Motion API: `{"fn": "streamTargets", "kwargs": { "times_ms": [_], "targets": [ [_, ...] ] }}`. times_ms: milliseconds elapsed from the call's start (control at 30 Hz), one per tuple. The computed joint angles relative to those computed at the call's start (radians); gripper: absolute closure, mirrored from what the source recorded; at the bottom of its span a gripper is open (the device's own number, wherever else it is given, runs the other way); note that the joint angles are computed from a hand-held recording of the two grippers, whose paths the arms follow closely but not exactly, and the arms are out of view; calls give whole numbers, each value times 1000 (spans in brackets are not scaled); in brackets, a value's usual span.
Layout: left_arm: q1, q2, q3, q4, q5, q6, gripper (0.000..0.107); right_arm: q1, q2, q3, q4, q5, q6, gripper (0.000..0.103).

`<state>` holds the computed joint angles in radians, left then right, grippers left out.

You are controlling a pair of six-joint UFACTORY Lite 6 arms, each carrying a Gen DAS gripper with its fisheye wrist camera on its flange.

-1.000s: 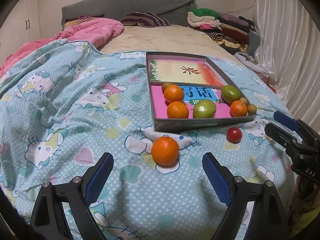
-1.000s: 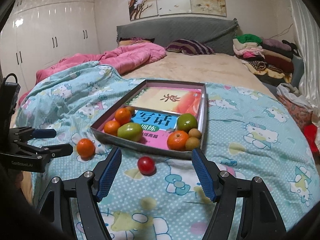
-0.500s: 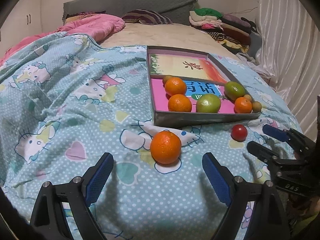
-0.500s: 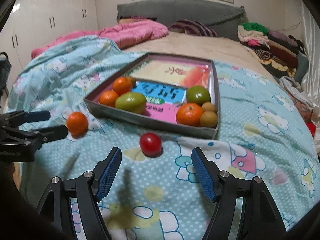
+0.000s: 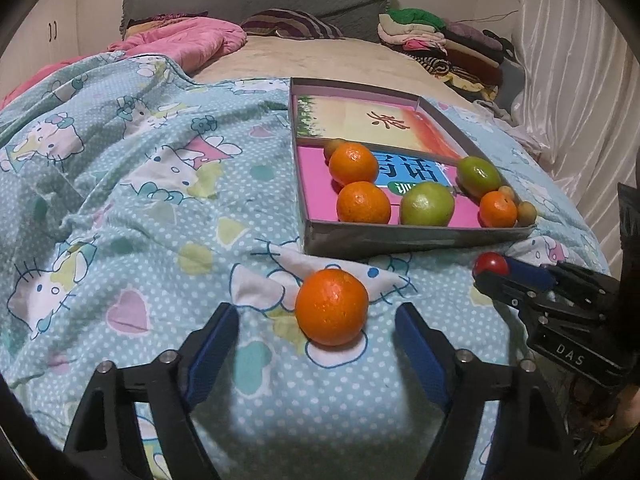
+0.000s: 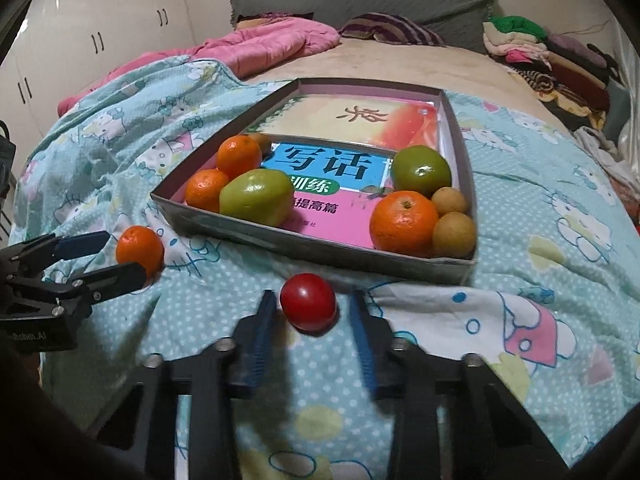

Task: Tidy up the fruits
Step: 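Grasp the small red fruit with the right gripper while the left gripper grasps the orange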

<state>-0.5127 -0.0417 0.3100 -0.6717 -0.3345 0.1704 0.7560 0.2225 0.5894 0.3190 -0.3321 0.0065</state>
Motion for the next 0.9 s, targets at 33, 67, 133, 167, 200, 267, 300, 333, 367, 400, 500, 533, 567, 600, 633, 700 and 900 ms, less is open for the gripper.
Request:
{"fn": "streamTargets", "kwargs": {
  "times_ms": [33,67,133,167,200,267,300,333,367,400,500,533,567,600,633,700,900],
  "targets": [
    [15,13,7,67,2,-55,35,0,3,-1,-9,-5,7,74],
    [22,25,13,94,0,-76,37,3,1,-5,-6,-13,5,74],
    [25,39,19,116,-10,-91,47,-2,-20,-27,-41,-23,39,75],
    [31,49,23,151,-16,-120,55,-6,-34,-42,-59,-31,59,75],
    [38,56,24,198,-19,-159,59,-4,-47,-55,-64,-39,70,75],
    [64,81,30,332,-24,-273,66,-7,-84,-94,-70,-54,86,75],
    [69,85,27,356,-31,-293,67,-8,-111,-120,-68,-61,91,75],
    [70,86,23,370,-40,-301,68,-5,-126,-132,-56,-64,86,75],
    [76,84,20,382,-41,-304,69,-6,-149,-151,-50,-67,84,75],
    [78,79,18,389,-38,-307,70,-9,-176,-169,-48,-68,83,75],
    [95,23,-2,438,-7,-340,70,-25,-241,-200,-66,-61,96,75],
    [100,-8,-11,443,10,-339,70,-30,-263,-208,-70,-58,100,75],
    [105,-33,-15,450,24,-340,70,-34,-283,-217,-67,-55,98,75],
    [109,-46,-16,455,32,-340,70,-36,-302,-224,-62,-52,92,75],
    [114,-76,-18,455,50,-336,70,-40,-320,-230,-52,-47,82,75],
    [130,-111,-13,498,82,-366,70,-49,-344,-236,-48,-40,72,75],
    [151,-115,58,497,142,-333,71,-89,-394,-227,-73,-8,73,75]
  ]
}}
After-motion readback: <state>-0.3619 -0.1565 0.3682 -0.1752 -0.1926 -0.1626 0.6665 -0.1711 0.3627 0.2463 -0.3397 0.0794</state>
